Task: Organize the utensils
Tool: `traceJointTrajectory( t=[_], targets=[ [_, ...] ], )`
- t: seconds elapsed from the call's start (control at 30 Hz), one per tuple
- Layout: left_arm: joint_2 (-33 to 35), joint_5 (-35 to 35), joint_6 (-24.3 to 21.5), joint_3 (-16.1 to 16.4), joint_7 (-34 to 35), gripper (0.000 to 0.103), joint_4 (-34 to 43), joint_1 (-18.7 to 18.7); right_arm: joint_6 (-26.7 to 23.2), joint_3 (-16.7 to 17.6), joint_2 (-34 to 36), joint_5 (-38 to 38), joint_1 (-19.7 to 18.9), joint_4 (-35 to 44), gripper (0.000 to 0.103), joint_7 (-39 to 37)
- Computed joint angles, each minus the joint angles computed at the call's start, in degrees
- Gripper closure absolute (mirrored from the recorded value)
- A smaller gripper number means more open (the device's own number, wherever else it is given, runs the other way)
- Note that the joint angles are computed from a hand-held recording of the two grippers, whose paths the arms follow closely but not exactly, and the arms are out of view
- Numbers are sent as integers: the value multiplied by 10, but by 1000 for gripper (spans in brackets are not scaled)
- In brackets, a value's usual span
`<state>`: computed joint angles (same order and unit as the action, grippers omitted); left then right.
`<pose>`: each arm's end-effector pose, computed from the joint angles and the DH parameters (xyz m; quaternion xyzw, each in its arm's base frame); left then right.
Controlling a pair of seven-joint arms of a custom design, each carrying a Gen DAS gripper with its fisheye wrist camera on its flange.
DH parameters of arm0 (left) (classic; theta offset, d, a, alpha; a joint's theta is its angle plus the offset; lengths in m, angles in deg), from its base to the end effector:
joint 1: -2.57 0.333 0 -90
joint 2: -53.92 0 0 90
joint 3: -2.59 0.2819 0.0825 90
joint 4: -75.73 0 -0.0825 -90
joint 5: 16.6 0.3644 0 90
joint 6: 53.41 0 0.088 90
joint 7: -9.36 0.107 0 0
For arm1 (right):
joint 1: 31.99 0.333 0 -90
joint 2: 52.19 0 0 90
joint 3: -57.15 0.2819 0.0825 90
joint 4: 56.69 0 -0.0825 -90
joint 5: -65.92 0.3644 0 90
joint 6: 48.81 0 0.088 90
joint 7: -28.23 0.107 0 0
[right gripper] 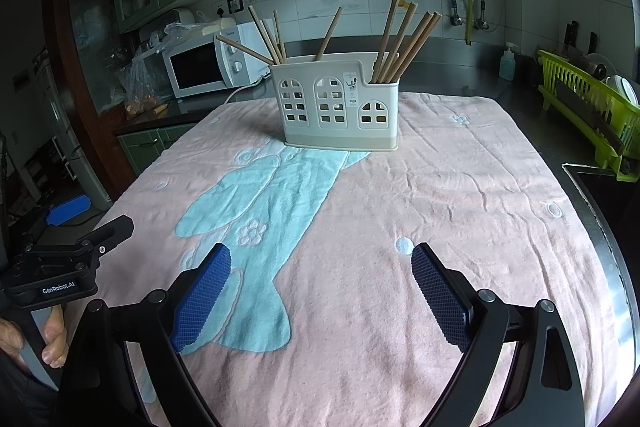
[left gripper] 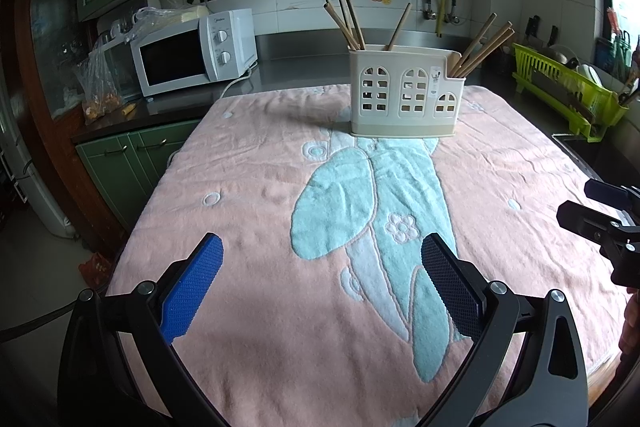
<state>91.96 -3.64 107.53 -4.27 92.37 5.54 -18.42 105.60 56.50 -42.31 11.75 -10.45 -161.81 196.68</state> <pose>0.6700 -0.3330 0.4756 -0.4641 0.7642 -0.3694 0.2531 0.5741 0.2483 0.4780 -0.5419 0.7149 -0.2989 0.3253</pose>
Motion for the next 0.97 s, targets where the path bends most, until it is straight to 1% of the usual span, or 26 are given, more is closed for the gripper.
traceJointTrajectory(
  t=[0.3,0.47,0.53,0.6,0.97],
  targets=[
    [0,0,0,1,-1,5,0,-1,1,0,0,-1,0,-1,14,0],
    [0,-4,1,-4,6,5,-1,3,1,0,0,-2,1,-1,14,3],
    [-1,-2,6,0,1,5,-3,0,1,0,0,-2,0,-1,14,2],
    [1,-4,4,-3,7,5,-1,2,0,0,0,-1,0,-1,14,1],
    [7,-4,-6,0,8,5,8,0,2,0,2,3,1,-1,14,-3]
  ],
)
